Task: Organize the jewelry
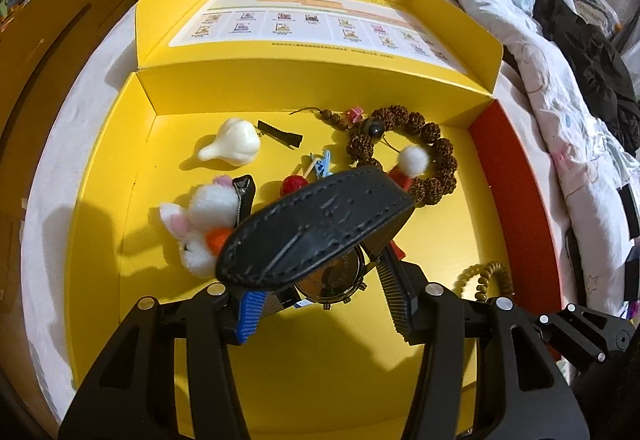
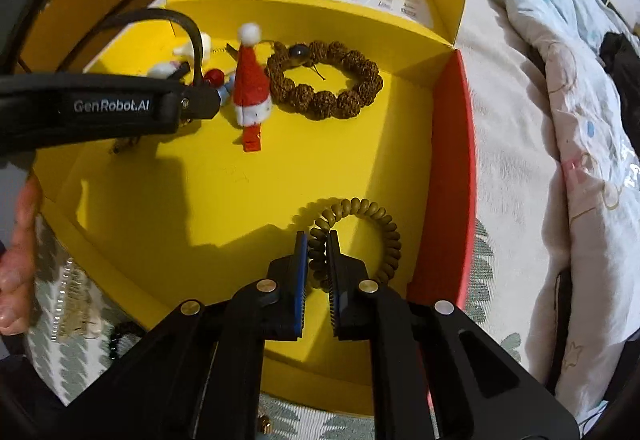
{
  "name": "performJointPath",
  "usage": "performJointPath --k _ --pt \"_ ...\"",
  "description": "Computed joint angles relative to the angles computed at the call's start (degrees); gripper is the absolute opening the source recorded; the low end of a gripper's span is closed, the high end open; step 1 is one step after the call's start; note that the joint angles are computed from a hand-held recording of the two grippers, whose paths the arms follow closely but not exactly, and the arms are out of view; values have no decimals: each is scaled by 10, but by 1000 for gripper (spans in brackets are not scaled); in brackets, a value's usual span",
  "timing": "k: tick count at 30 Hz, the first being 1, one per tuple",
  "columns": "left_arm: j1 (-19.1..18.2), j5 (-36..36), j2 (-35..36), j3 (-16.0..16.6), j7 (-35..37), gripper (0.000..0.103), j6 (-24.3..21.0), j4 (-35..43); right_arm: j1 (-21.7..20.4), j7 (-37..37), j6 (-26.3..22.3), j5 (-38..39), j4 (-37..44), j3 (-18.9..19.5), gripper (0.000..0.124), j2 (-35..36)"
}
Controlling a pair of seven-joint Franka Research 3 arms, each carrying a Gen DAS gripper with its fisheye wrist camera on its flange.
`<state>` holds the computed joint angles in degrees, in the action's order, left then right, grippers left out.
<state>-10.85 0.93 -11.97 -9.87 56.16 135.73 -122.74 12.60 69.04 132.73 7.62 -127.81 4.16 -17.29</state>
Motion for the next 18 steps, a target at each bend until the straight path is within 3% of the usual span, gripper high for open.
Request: performJointPath --k 9,18 --pt "-4 -3 -48 2 -5 52 -1 -21 -1 -41 -28 97 21 -35 10 -34" --pt "-13 17 -138 0 -20 52 -19 -47 -27 -56 -56 126 20 -52 10 -93"
